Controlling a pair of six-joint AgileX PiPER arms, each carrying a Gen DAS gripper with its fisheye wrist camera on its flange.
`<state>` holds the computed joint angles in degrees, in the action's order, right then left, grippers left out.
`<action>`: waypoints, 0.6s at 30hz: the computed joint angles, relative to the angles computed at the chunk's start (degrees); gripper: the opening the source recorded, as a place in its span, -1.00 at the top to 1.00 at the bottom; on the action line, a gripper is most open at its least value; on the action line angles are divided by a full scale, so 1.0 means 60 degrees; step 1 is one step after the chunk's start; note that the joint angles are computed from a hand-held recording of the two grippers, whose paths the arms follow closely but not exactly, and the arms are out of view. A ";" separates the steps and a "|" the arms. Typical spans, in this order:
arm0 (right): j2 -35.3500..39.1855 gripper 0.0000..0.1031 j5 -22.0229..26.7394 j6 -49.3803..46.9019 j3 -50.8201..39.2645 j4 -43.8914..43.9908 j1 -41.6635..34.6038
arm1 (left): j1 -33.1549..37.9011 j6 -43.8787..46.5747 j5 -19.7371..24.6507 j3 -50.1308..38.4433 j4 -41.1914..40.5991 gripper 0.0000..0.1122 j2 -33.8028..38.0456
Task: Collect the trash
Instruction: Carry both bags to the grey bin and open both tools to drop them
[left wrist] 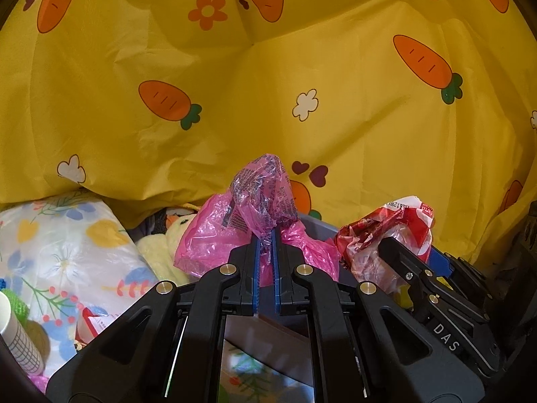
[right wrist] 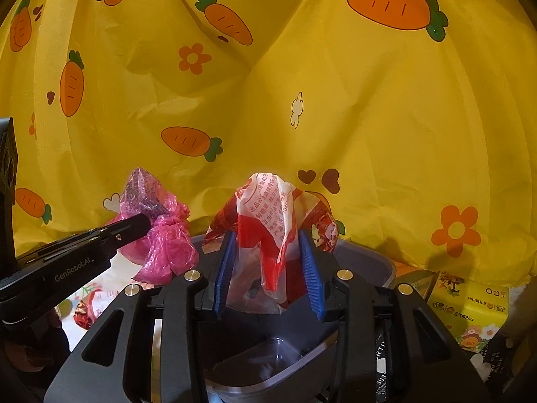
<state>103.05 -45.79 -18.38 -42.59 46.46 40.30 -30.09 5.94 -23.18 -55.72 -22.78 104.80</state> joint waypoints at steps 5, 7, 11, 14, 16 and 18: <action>0.0216 0.20 0.0239 -0.0081 -0.0224 0.0119 -0.0040 | 0.0198 -0.1014 0.0273 -0.0228 0.0952 0.90 0.0220; 0.0285 0.15 0.0368 -0.0166 -0.0366 0.0120 -0.0084 | 0.0236 -0.1189 0.0322 -0.0263 0.1061 0.89 0.0247; 0.0342 -0.10 0.0270 -0.0261 -0.0360 0.0357 -0.0019 | 0.0312 -0.1186 0.0250 -0.0129 0.1007 0.12 0.0156; 0.0317 -0.21 0.0282 -0.0174 -0.0279 0.0416 -0.0034 | 0.0373 -0.1266 -0.0446 0.0447 0.0582 -0.32 -0.0135; 0.0307 -0.29 0.0225 -0.0205 -0.0266 0.0506 0.0022 | 0.0419 -0.0968 -0.0570 0.0734 0.0107 -0.39 -0.0378; 0.0266 -0.44 0.0031 -0.0143 -0.0161 0.0546 0.0142 | 0.0348 -0.0235 -0.0817 0.1076 -0.0757 -0.44 -0.0647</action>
